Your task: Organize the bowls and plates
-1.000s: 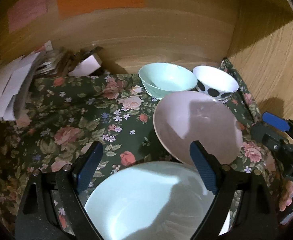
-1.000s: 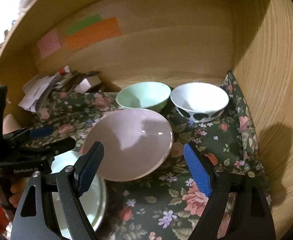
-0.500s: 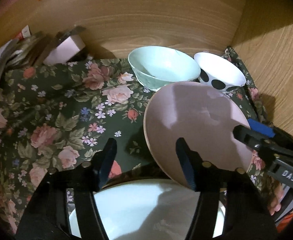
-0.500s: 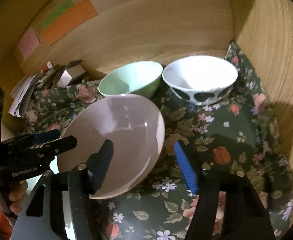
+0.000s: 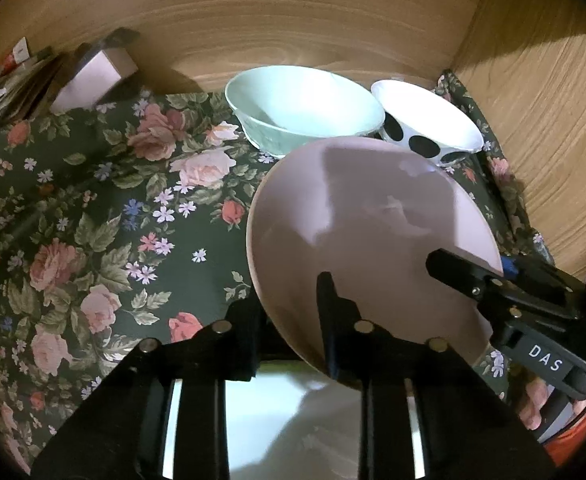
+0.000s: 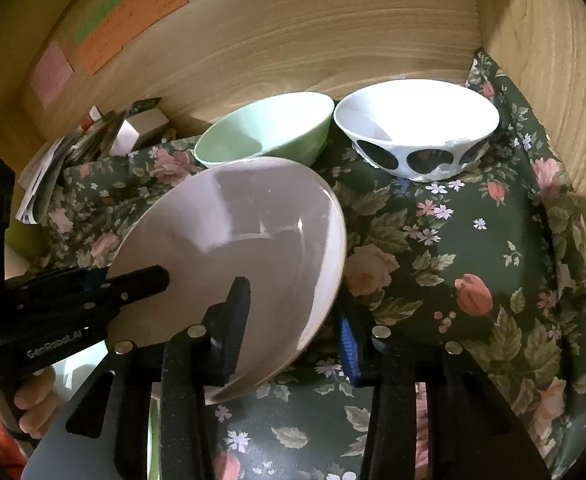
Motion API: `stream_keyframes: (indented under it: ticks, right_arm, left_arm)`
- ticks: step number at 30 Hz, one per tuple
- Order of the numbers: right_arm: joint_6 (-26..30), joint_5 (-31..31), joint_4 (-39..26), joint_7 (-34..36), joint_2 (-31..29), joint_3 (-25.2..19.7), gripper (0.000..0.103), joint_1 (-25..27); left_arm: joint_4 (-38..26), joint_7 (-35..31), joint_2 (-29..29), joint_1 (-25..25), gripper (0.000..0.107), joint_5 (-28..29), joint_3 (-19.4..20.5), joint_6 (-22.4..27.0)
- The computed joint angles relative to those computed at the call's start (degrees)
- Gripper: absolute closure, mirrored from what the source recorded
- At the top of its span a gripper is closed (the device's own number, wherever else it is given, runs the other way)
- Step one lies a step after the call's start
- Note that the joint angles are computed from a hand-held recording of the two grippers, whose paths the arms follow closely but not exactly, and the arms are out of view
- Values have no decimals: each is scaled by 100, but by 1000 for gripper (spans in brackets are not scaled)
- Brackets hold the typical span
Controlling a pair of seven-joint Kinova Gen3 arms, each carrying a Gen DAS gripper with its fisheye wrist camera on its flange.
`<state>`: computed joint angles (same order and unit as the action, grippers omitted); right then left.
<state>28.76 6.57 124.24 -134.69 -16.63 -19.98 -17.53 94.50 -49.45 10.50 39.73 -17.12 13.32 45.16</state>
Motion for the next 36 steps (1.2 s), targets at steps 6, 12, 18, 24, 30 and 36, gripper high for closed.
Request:
stream_keyframes:
  ticks: [6, 12, 18, 24, 30, 36]
  right_arm:
    - [-21, -86, 21, 60, -48, 101, 73, -55]
    - [99, 16, -25, -109, -159, -110, 73, 90]
    - [214, 111, -64, -257, -351, -291, 73, 186]
    - [343, 170, -151, -433, -512, -516, 73, 268]
    - [474, 291, -280, -624, -632, -817, 73, 375]
    - [612, 428, -454, -827, -688, -1141, 73, 459]
  left_arm:
    - [-65, 122, 47, 100, 83, -202, -20, 121]
    - [-53, 205, 21, 122, 83, -204, -16, 102]
    - [66, 443, -172, 197, 83, -418, 20, 70]
    - [190, 646, -403, 165, 83, -573, 131, 58]
    - [376, 876, -677, 73, 83, -715, 280, 8]
    - [623, 1047, -1035, -121, 83, -775, 463, -52]
